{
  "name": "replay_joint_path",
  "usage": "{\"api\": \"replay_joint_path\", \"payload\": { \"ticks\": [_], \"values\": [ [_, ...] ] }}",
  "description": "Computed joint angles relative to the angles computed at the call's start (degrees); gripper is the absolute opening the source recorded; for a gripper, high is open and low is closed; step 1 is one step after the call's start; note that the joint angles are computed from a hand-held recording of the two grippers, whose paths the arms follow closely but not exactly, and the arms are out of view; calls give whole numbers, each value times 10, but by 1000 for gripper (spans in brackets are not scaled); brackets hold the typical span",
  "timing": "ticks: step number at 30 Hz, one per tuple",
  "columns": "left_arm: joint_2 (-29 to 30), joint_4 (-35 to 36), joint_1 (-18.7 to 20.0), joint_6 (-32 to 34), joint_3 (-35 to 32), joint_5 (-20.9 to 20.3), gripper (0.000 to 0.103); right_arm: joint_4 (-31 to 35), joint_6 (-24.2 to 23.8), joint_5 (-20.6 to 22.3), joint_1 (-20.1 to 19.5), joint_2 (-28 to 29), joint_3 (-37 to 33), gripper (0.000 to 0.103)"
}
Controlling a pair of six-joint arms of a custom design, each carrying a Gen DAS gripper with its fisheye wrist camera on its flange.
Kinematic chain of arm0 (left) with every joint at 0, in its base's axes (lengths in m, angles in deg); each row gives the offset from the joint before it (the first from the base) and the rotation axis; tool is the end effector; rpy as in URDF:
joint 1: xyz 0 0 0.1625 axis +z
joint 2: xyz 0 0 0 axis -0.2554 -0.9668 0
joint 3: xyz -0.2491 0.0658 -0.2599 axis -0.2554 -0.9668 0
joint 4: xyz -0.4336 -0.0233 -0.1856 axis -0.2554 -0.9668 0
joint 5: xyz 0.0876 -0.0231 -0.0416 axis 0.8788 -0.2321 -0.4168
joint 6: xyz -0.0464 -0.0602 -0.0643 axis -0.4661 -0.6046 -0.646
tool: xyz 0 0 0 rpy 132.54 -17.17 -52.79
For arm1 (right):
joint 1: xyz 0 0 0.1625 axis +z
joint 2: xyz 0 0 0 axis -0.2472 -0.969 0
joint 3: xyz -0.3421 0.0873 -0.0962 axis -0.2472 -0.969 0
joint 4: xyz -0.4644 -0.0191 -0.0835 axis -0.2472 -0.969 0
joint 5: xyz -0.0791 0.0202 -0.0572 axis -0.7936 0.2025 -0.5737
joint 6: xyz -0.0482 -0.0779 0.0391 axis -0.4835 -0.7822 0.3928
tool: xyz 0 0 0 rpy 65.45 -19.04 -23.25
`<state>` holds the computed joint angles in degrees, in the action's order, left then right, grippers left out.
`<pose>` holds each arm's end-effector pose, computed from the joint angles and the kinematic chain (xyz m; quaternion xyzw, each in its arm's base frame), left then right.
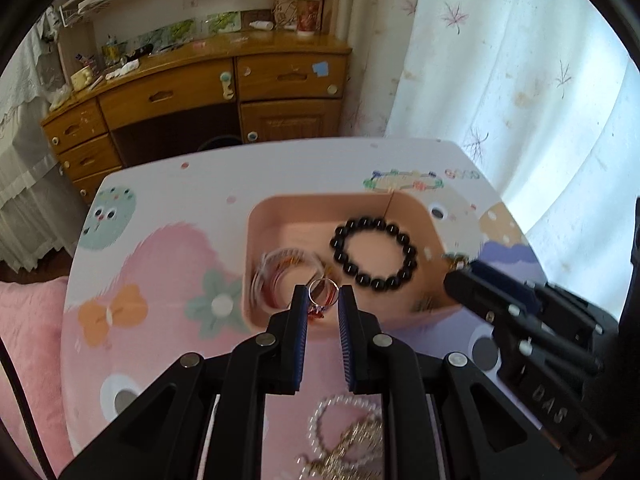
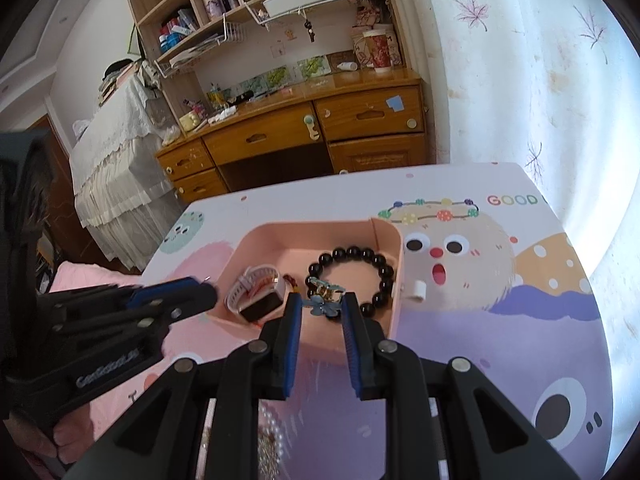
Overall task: Organize jewelry
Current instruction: 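Carry the ring into the tray with the left tool and release it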
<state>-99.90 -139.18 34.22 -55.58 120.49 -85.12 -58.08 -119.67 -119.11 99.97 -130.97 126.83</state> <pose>-0.4726 -0.3890 0.0312 -0.0111 0.8697 -0.3475 0.3503 0.0999 -0.4343 0.3980 0.3565 -0.9042 0.2099 0.1062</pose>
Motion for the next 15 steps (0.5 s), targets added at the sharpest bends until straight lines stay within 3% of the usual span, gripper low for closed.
{"api": "replay_joint_path", "payload": {
  "ticks": [5, 11, 13, 15],
  "values": [
    [20, -15, 19, 33, -23, 23, 13, -14, 12, 7, 2, 12, -6, 20],
    [21, -48, 24, 50, -19, 21, 13, -12, 18, 12, -1, 21, -13, 21],
    [23, -50, 27, 54, -21, 11, 29, 0, 24, 6, 0, 25, -18, 21],
    [22, -48, 28, 52, -21, 7, 35, 2, 38, -5, 0, 27, -18, 24]
  ]
}}
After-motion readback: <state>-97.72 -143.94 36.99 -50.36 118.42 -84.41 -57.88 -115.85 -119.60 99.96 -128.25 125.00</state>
